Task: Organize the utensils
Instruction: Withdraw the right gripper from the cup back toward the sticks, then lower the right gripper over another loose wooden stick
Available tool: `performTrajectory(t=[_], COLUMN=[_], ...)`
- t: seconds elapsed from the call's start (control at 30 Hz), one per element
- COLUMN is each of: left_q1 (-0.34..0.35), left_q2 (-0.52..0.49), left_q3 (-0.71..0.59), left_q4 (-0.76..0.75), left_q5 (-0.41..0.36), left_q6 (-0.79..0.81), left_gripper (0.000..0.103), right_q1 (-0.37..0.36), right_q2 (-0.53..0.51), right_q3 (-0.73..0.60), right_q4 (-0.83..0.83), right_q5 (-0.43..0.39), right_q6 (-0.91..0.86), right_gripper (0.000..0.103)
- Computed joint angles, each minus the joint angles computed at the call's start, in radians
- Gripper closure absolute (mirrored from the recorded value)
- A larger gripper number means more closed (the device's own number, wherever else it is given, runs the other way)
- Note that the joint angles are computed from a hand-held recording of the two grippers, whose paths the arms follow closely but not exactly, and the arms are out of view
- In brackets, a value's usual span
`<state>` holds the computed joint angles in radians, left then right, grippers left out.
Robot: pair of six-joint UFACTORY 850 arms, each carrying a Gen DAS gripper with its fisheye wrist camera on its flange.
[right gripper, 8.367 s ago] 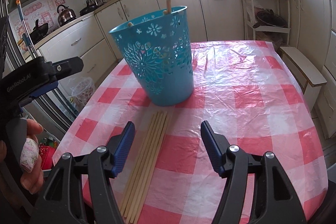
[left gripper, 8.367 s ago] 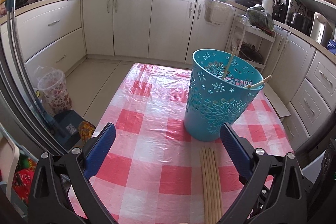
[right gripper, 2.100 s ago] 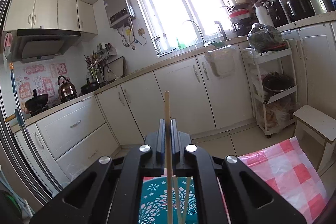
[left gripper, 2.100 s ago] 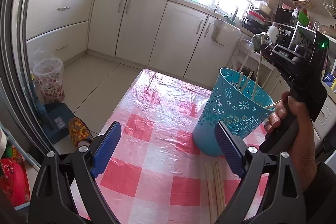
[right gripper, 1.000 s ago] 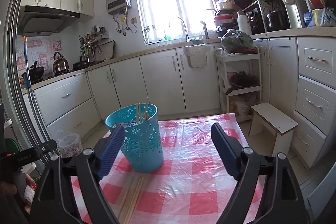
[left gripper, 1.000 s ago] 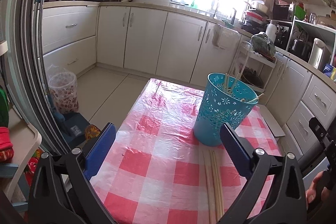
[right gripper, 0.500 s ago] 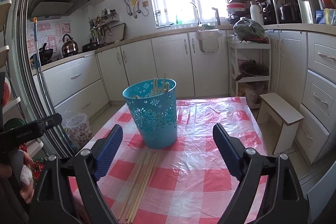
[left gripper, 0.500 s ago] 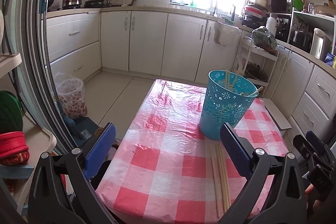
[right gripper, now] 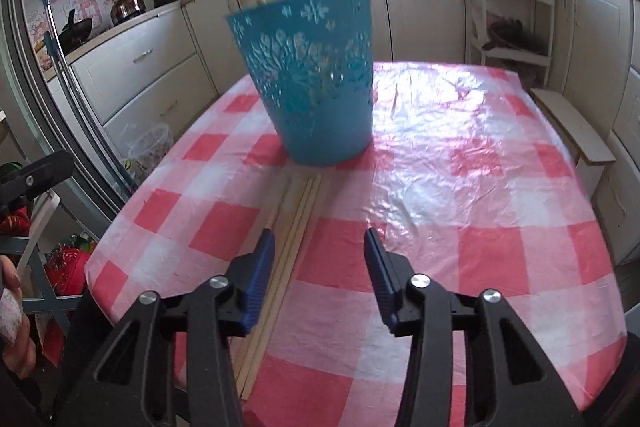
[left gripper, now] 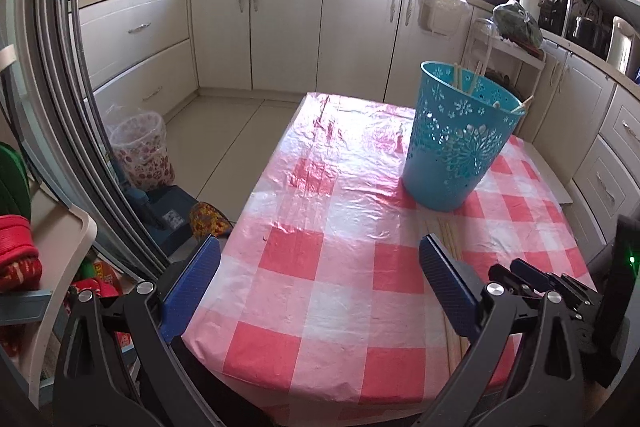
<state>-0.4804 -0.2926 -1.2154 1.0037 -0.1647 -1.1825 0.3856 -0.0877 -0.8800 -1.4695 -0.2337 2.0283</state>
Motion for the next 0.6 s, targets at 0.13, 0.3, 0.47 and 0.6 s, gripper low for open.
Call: performTrajectory(t=[0.13,0.3,0.47,0.6], left_q1=[-0.011,-0.020,-0.028,-0.034], left_q2=[-0.029,-0.073,-0.120,-0.182], left_q3=[-0.016,-0.050,-0.098,-0.166], left_q4=[-0.078,-0.297,-0.457,-0.704], left_q5=[-0.013,-0.030,-0.055,-0.084], left_q6=[0.100,0.333,0.501,0.753], left_gripper=[0.008,0.008,0.008,0.008], right_q1=[-0.015,-0.022,-0.023,-0.033], right_q2=[-0.056,-0.099,-0.130,-0.127], right_q3=[-0.043,-0.087,-0.127,-0.131], right_q4=[0.098,0.220,0.378,0.518], right_q5=[0.030,0.030,0.009,-0.001], right_q6=[-0.096,-0.233,-0.429,-0.609], right_gripper=[0.073,0.076,0.076,0.092])
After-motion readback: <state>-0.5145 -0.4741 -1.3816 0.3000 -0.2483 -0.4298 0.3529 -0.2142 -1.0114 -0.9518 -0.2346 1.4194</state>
